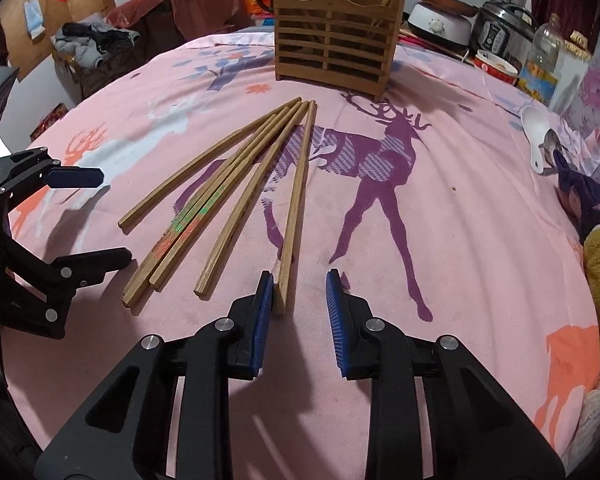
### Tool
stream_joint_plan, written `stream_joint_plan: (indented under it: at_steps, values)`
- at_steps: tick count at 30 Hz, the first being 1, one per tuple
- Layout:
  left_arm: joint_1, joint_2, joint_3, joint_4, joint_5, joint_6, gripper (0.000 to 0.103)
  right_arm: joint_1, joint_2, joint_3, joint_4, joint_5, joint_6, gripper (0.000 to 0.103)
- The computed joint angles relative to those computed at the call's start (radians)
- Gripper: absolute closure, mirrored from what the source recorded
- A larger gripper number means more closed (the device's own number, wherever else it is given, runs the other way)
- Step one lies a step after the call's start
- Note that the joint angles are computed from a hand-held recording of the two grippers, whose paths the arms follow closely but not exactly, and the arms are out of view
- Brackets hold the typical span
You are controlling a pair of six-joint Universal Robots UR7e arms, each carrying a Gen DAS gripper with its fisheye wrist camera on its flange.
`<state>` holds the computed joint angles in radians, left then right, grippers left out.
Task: Organize utensils
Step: 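Close the right tool on one bamboo chopstick from the pile, then carry the chopstick in the right tool into the wooden holder while the left tool follows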
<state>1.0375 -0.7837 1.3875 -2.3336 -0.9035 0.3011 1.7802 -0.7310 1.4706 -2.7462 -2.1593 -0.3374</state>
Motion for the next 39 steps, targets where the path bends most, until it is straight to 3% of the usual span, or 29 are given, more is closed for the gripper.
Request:
stream_joint_plan:
  at_steps: [1, 3, 6, 10, 12, 20, 25, 39]
  values:
    - [0.003, 0.000, -0.009, 0.015, -0.022, -0.005, 0.028, 0.000, 0.002, -0.003, 0.002, 0.001, 0.003, 0.075]
    - [0.011, 0.000, -0.026, 0.048, -0.068, -0.019, 0.046, -0.005, -0.003, -0.004, 0.017, 0.026, 0.019, 0.084]
    - [0.014, 0.003, -0.035, 0.050, -0.082, -0.030, 0.059, -0.009, -0.008, -0.005, 0.035, 0.054, 0.033, 0.091]
    - [0.025, 0.005, -0.060, 0.071, -0.106, -0.072, 0.076, -0.012, -0.011, -0.007, 0.046, 0.066, 0.041, 0.092]
    - [0.032, 0.010, -0.078, 0.083, -0.115, -0.098, 0.095, -0.014, -0.012, -0.008, 0.051, 0.071, 0.047, 0.092]
    - [0.014, 0.030, -0.088, 0.061, -0.081, -0.083, 0.097, -0.019, -0.015, -0.010, 0.049, 0.082, 0.065, 0.096]
    - [0.001, 0.027, -0.106, -0.014, -0.061, -0.073, 0.098, -0.020, -0.035, 0.011, -0.061, 0.090, 0.072, 0.097]
    - [-0.065, 0.100, -0.324, -0.101, -0.059, -0.007, 0.098, 0.018, -0.055, -0.089, -0.184, 0.129, 0.076, 0.097]
